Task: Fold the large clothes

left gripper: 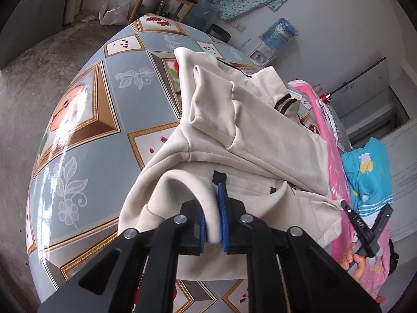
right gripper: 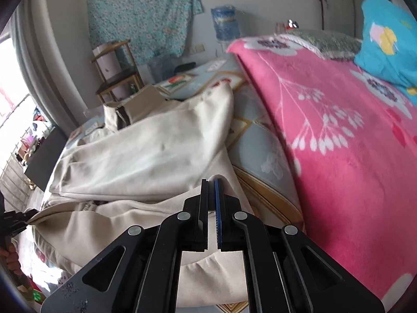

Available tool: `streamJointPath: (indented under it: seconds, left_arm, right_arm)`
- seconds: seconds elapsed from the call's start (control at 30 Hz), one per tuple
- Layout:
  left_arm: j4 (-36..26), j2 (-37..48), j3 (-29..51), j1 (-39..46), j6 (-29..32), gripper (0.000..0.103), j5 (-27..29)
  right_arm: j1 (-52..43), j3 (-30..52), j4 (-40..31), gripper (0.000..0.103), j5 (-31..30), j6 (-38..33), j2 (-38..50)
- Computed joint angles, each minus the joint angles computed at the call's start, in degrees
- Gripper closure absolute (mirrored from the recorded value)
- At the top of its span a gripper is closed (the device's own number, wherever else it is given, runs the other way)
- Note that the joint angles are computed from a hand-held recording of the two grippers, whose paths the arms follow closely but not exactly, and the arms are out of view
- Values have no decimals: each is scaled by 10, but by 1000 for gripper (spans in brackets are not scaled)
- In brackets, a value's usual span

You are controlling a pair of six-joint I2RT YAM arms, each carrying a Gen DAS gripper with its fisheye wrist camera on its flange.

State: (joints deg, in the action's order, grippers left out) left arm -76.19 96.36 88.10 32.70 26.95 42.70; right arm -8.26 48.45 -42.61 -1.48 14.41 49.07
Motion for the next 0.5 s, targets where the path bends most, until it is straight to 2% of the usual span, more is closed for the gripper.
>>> streamJointPath:
  seconds: [0.03, 0.07, 0.1, 0.17, 0.23, 0.3, 0.4, 0.5]
  left_arm:
    - [0, 0, 3, 2, -3, 86, 0]
    - [14, -10, 1, 7, -13, 82, -6]
    - [26, -15, 2, 11, -21, 77, -7]
    - [30, -18, 13, 33, -23, 75, 6]
    - [15, -11, 36, 58, -17, 75, 21]
    - [2, -12, 46, 77, -4, 74, 26]
    - [-37, -17, 45, 109, 40, 71, 34]
    - [-79, -28, 22, 135, 96, 68, 30]
  right_arm:
    - [-18, -1, -4, 96, -17, 3, 1]
    - [-34, -2, -6, 89, -31, 6, 2]
    - [-51, -3, -10, 77, -45, 10, -2]
    - [-70, -1, -20, 68, -55, 13, -11]
    - [-74, 4, -42, 64, -53, 10, -33]
    - [-73, 10, -63, 51, -46, 8, -54]
    - [-73, 18, -99, 42, -39, 6, -87]
    - [-89, 20, -145, 41, -61, 4, -121]
